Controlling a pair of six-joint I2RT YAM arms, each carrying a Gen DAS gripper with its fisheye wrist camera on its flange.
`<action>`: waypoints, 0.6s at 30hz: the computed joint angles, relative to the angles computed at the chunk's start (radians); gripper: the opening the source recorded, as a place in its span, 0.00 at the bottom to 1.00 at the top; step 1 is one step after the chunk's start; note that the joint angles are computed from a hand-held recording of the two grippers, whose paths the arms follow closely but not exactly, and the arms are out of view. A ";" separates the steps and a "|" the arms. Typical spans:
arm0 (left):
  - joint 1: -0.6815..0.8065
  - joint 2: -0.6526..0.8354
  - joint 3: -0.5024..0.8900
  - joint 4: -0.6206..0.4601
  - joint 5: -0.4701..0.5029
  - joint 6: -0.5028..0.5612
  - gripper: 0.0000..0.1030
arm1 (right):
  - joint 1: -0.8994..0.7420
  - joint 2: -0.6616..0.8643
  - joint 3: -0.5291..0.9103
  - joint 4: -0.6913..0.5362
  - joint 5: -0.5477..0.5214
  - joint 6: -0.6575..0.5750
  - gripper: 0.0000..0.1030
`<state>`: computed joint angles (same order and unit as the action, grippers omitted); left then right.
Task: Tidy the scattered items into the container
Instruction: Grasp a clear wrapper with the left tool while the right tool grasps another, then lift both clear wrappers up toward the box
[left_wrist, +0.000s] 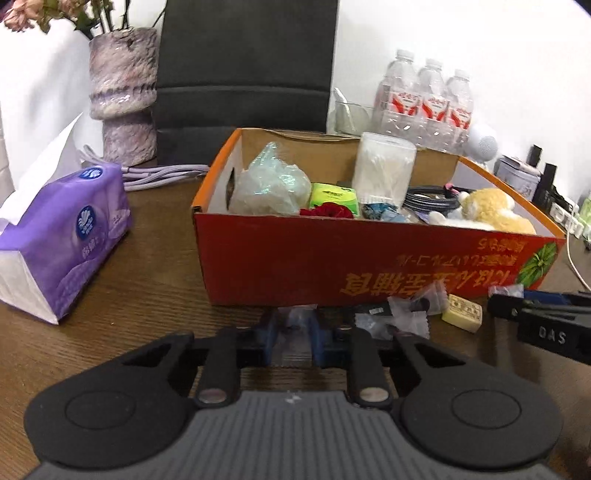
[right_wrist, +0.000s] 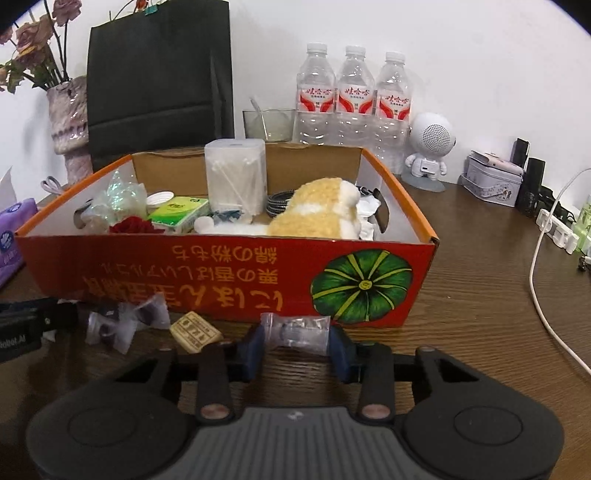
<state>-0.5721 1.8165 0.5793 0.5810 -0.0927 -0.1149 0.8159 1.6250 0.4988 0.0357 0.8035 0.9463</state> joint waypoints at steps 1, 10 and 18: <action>-0.005 -0.001 -0.004 0.003 -0.003 0.009 0.18 | 0.002 -0.001 -0.004 0.011 0.001 -0.008 0.28; -0.030 -0.007 -0.017 0.013 -0.049 0.017 0.15 | 0.047 0.013 0.041 -0.064 0.024 -0.069 0.15; -0.245 -0.199 -0.262 0.161 -0.352 -0.118 0.14 | 0.202 -0.060 -0.014 -0.136 0.120 0.079 0.15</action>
